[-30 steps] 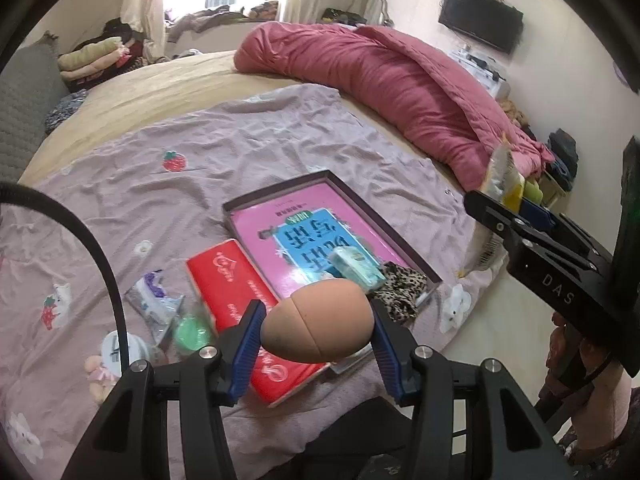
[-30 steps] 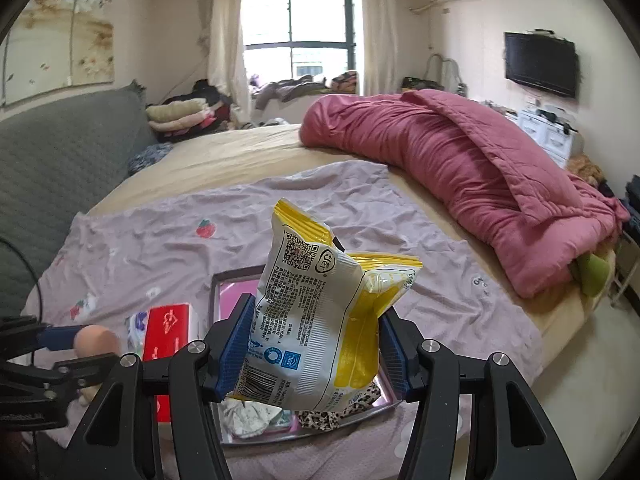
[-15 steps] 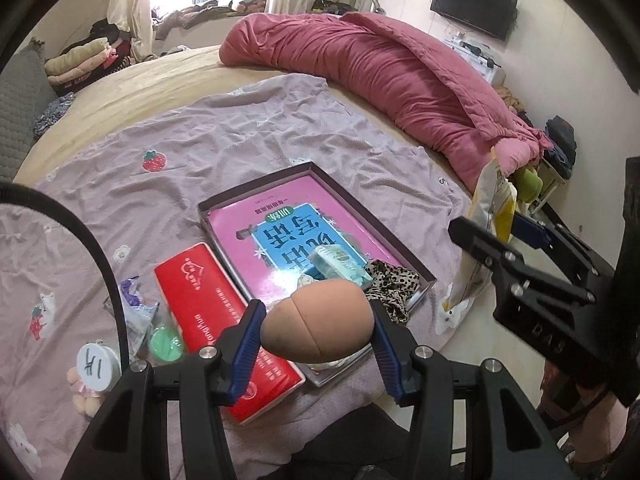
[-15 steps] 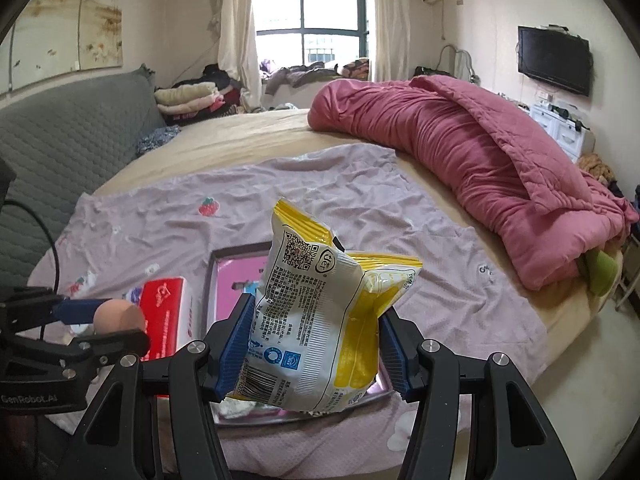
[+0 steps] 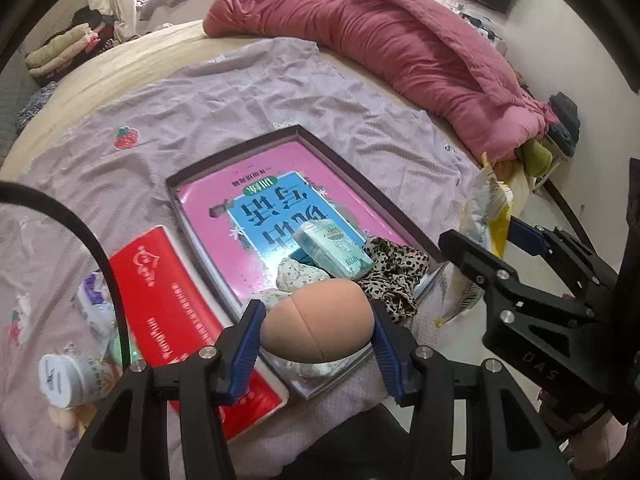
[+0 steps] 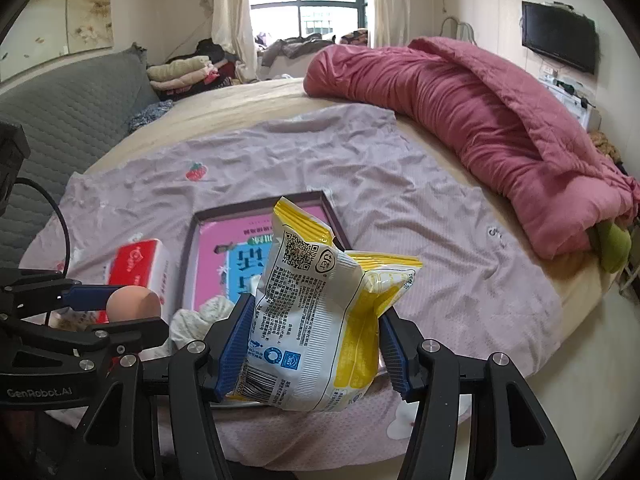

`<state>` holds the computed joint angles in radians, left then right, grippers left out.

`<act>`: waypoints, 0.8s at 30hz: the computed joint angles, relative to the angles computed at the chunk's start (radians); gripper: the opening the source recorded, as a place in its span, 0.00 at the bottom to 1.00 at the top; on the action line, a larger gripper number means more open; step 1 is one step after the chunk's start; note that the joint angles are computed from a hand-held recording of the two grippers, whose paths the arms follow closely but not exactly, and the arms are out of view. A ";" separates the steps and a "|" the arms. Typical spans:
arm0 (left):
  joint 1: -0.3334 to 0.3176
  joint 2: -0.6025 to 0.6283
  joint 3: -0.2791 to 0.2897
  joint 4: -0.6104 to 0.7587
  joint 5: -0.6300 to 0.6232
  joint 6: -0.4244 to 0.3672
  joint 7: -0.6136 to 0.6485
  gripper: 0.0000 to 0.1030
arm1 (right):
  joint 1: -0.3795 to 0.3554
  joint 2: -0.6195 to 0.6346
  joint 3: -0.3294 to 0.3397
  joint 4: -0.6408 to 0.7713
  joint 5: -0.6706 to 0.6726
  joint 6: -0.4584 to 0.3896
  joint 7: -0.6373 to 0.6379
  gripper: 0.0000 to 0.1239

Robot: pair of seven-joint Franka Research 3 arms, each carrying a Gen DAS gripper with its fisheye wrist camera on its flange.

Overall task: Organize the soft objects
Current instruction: 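Lower snack bag onto tray and open right tool while left lowers sponge onto scrunchie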

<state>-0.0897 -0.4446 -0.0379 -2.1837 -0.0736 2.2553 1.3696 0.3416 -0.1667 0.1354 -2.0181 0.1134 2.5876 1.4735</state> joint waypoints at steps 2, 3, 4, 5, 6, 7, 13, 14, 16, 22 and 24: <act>0.000 0.022 0.000 0.005 -0.004 -0.003 0.000 0.51 | -0.002 0.020 0.000 0.004 -0.013 -0.002 -0.006 0.48; -0.002 0.032 0.002 0.009 -0.011 -0.006 0.004 0.51 | -0.002 0.026 0.001 0.006 -0.019 -0.006 -0.005 0.48; -0.001 0.042 0.001 0.010 -0.014 -0.006 0.003 0.51 | -0.001 0.037 -0.001 0.012 -0.019 -0.014 -0.013 0.48; 0.000 0.054 0.000 0.015 -0.017 -0.009 0.003 0.51 | 0.000 0.049 -0.003 0.015 -0.018 -0.014 -0.018 0.48; -0.002 0.066 0.002 0.018 -0.027 -0.012 0.007 0.51 | 0.001 0.056 -0.004 0.020 -0.019 -0.020 -0.019 0.48; -0.001 0.074 0.002 0.017 -0.034 -0.009 0.009 0.51 | 0.001 0.069 -0.006 0.028 -0.019 -0.026 -0.020 0.48; 0.011 0.122 -0.010 0.030 -0.043 -0.027 0.014 0.51 | 0.008 0.141 -0.014 0.077 -0.024 -0.056 -0.033 0.49; 0.012 0.124 -0.012 0.030 -0.044 -0.030 0.016 0.51 | 0.009 0.154 -0.016 0.088 -0.026 -0.066 -0.033 0.49; 0.014 0.128 -0.015 0.030 -0.043 -0.030 0.020 0.52 | 0.013 0.176 -0.019 0.099 -0.042 -0.058 -0.025 0.49; 0.020 0.140 -0.022 0.042 -0.030 -0.034 0.024 0.52 | 0.021 0.228 -0.027 0.144 -0.040 -0.082 -0.029 0.49; 0.020 0.141 -0.021 0.043 -0.033 -0.035 0.027 0.52 | 0.024 0.239 -0.030 0.150 -0.045 -0.088 -0.023 0.49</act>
<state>-0.0696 -0.3040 -0.0588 -2.1405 -0.1066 2.2207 1.3969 0.3657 0.0727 0.1053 -1.8685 0.0685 2.4998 1.4509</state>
